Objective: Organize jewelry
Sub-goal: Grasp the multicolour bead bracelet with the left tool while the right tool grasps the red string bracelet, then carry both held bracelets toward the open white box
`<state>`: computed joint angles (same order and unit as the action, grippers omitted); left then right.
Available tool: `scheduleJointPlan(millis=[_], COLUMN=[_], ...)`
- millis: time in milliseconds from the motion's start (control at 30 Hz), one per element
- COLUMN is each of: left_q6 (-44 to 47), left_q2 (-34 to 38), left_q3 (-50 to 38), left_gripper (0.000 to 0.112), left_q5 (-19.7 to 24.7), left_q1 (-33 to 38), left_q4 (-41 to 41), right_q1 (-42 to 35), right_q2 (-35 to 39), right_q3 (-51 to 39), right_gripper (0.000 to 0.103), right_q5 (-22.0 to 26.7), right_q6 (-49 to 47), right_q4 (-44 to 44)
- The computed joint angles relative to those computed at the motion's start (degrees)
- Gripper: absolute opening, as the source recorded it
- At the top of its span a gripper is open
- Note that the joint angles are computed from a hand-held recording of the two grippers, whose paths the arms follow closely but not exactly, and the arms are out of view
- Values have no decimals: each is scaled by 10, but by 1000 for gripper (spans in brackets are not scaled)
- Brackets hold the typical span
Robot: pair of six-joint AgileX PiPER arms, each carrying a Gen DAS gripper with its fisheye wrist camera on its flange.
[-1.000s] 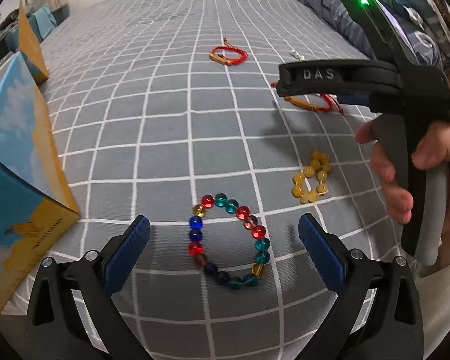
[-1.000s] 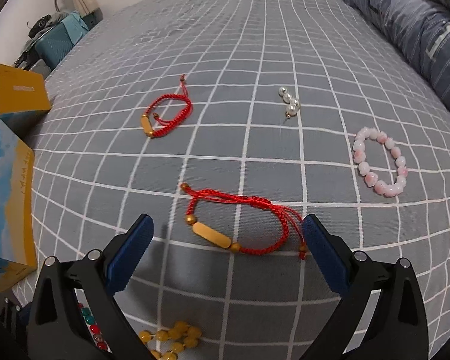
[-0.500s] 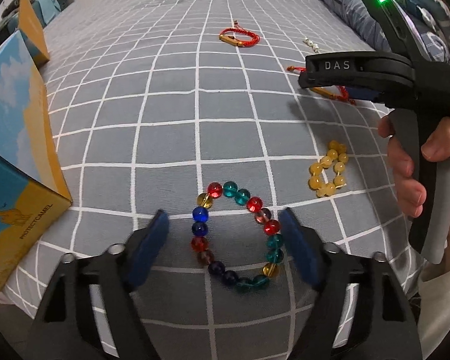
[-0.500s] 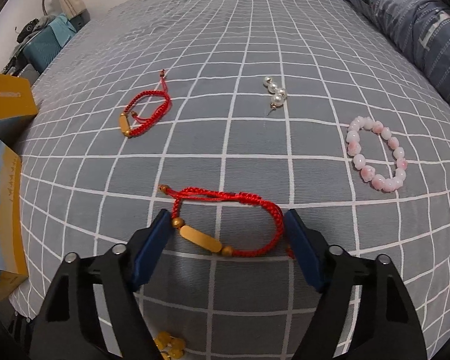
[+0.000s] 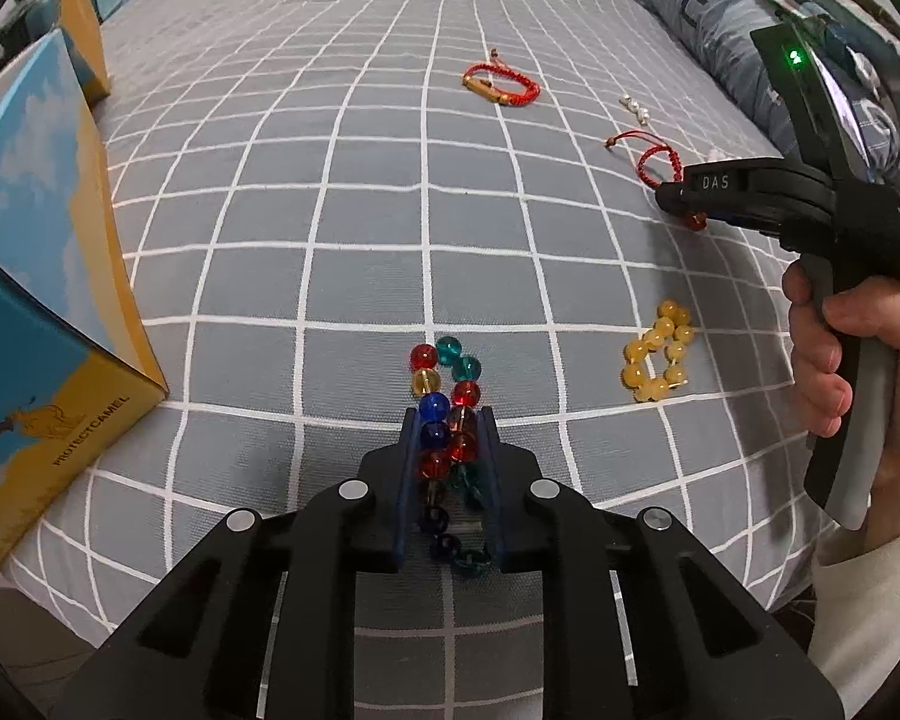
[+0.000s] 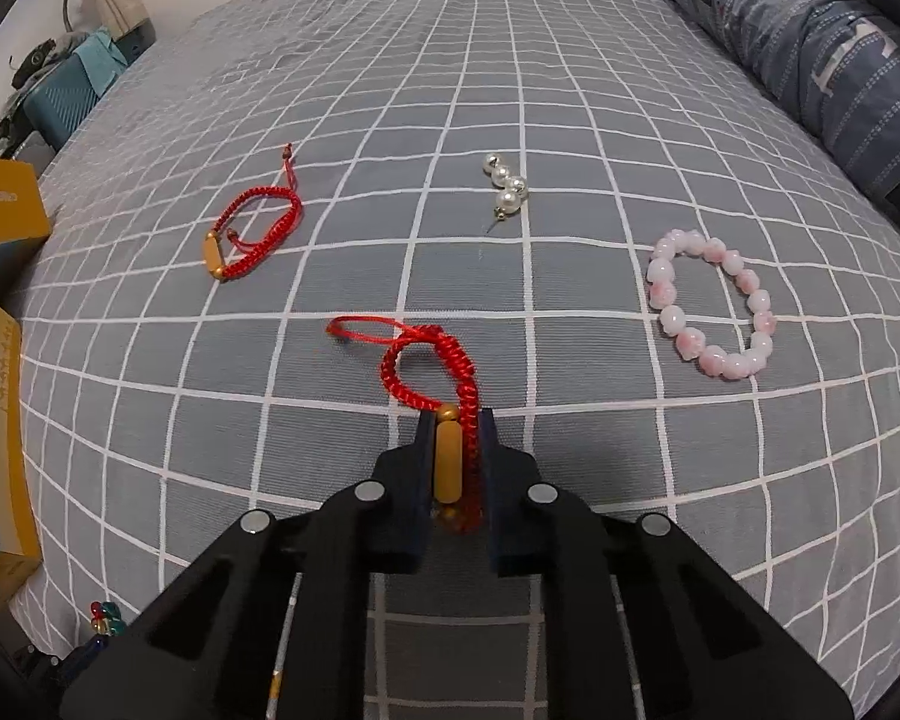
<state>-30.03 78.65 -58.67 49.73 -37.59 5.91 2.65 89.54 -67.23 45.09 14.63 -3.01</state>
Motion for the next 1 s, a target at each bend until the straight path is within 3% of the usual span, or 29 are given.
scheduleJointPlan(millis=[167,1000], left_q6=[-20,-90], left_q2=[-13,-46], left_q3=[-1,-34], left_gripper=[9,9], left_q5=[10,20], left_q1=[-20,-48], left_q4=[25,117], right_q1=[6,14], right_q2=[-7,-82], right_q3=[2,30], right_gripper=[11,11], right_q5=[0,-7], right_q6=[14,27], right_q4=[-11,-22])
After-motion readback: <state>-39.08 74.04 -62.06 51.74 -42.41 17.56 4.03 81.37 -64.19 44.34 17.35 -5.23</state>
